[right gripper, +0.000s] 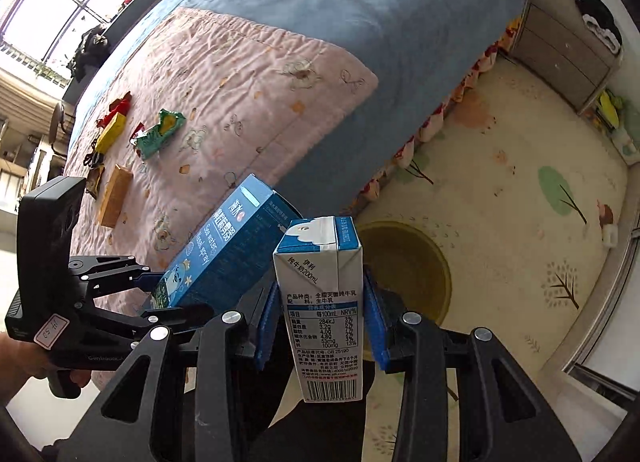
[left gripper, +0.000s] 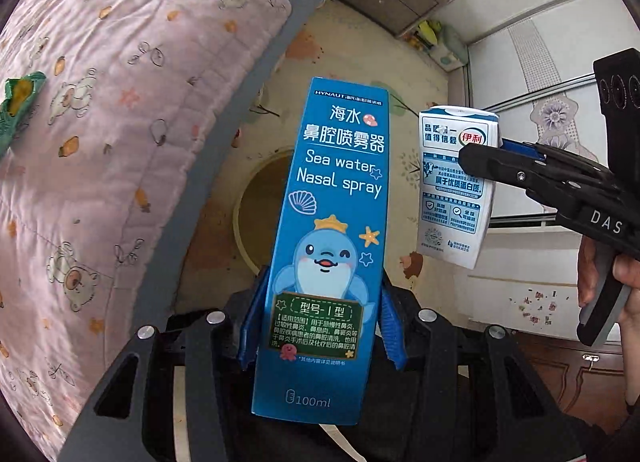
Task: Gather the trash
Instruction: 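Carry both items over the yellow wastebasket and open both grippers, then move both grippers back over the quilt toward the gold box and red wrapper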
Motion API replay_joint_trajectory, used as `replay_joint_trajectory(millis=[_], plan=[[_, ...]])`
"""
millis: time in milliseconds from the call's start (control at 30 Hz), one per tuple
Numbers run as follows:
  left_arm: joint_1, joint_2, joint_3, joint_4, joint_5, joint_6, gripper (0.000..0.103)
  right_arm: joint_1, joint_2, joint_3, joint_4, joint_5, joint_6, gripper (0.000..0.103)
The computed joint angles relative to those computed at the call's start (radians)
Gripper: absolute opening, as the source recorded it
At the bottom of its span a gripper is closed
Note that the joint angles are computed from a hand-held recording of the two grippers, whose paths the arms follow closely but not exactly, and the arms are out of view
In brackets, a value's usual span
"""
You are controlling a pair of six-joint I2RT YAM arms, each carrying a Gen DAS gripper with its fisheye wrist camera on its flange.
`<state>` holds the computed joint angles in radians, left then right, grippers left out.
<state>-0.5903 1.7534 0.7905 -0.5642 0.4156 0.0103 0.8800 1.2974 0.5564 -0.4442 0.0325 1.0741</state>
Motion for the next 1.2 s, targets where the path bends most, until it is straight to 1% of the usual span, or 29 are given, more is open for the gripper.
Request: replay_joint_trajectory(millis=[100,233,267,300,333,367,567,767,867,1033,1200], plan=[[-0.067,0.038,0.001,0.040,-0.005,-0.064,0.049,-0.003,-0.023,-0.058,0.035,-0.008,0.019,0.037],[-0.121,0.109,0.032,0.083,-0.021,-0.106,0.051,-0.008,-0.043,-0.099,0.039,-0.012,0.015,0.039],[-0.127,0.137,0.048,0.085,-0.022,-0.113,0.066,-0.015,-0.037,-0.099,0.030,-0.016,0.009,0.041],[-0.140,0.152,0.057,0.082,-0.033,-0.126,0.080,-0.022,-0.034,-0.105,0.023,-0.022,0.002,0.052],[-0.155,0.149,0.051,0.096,-0.059,-0.145,0.095,-0.023,-0.036,-0.109,0.008,-0.017,0.002,0.057],[-0.162,0.147,0.047,0.108,-0.063,-0.152,0.095,-0.021,-0.047,-0.118,0.000,-0.008,0.004,0.058],[-0.141,0.197,0.073,0.103,-0.027,-0.120,0.095,-0.054,-0.077,-0.165,0.020,-0.039,-0.015,0.058],[-0.135,0.188,0.079,0.093,-0.030,-0.119,0.095,-0.067,-0.059,-0.147,0.035,-0.055,-0.034,0.058],[-0.117,0.164,0.076,0.080,-0.040,-0.110,0.095,-0.077,-0.031,-0.113,0.033,-0.059,-0.059,0.058],[-0.035,0.086,0.047,0.052,-0.049,-0.080,0.095,-0.092,0.014,-0.041,0.032,-0.063,-0.101,0.058],[0.074,-0.014,0.020,0.006,-0.059,-0.039,0.095,-0.092,0.116,0.098,0.022,-0.068,-0.169,0.058]])
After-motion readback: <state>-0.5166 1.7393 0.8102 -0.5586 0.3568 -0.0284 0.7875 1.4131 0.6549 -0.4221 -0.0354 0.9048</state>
